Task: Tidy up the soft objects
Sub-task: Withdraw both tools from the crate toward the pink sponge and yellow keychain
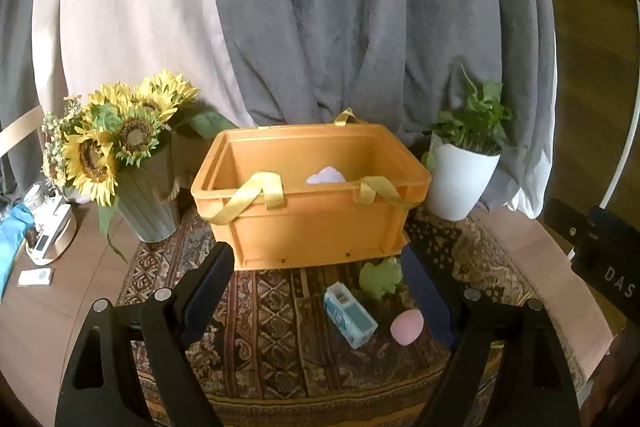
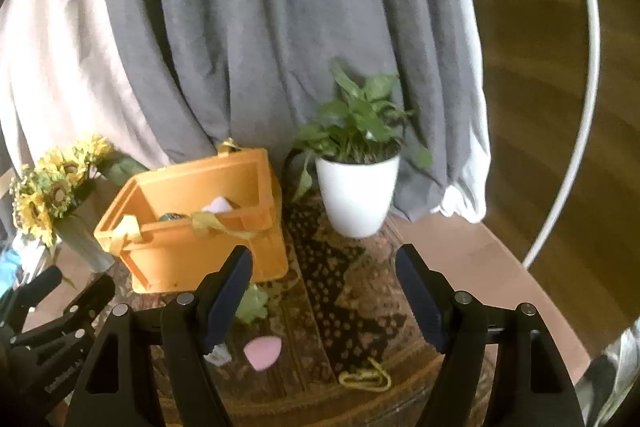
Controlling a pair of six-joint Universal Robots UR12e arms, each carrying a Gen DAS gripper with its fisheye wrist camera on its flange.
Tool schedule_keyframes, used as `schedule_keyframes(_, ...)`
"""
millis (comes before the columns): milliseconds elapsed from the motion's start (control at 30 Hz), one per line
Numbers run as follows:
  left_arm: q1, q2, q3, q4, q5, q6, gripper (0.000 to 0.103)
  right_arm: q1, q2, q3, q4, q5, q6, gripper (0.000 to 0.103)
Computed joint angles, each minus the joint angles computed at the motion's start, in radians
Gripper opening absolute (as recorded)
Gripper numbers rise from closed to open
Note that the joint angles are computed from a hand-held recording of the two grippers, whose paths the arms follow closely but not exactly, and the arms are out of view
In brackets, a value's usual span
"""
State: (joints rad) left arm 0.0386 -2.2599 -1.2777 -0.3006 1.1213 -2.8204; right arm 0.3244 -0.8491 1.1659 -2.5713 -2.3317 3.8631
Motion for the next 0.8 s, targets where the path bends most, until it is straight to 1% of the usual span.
schedule_keyframes(200,0.001,0.004,-0.024,-0.002,0.003,0.036,0.086,0.007,-0.013,0.035,0.070,0.008,0.111,0.075)
schedule_keyframes(333,0.000,0.001,-0.025,-0.034,-0.006,0.066,0.086,0.009,-0.017,0.049,0.118,0.023,0.173,0.075)
schedule_keyframes(633,-0.004,-0.009,-0.020,-0.126,-0.012,0.132,0.086,0.008,-0.021,0.062,0.222,0.063,0.269,0.075)
schedule_keyframes(800,-0.006,-0.012,-0.030,-0.129,-0.015,0.176,0.085,0.005,-0.024,0.074,0.261,0.086,0.317,0.075)
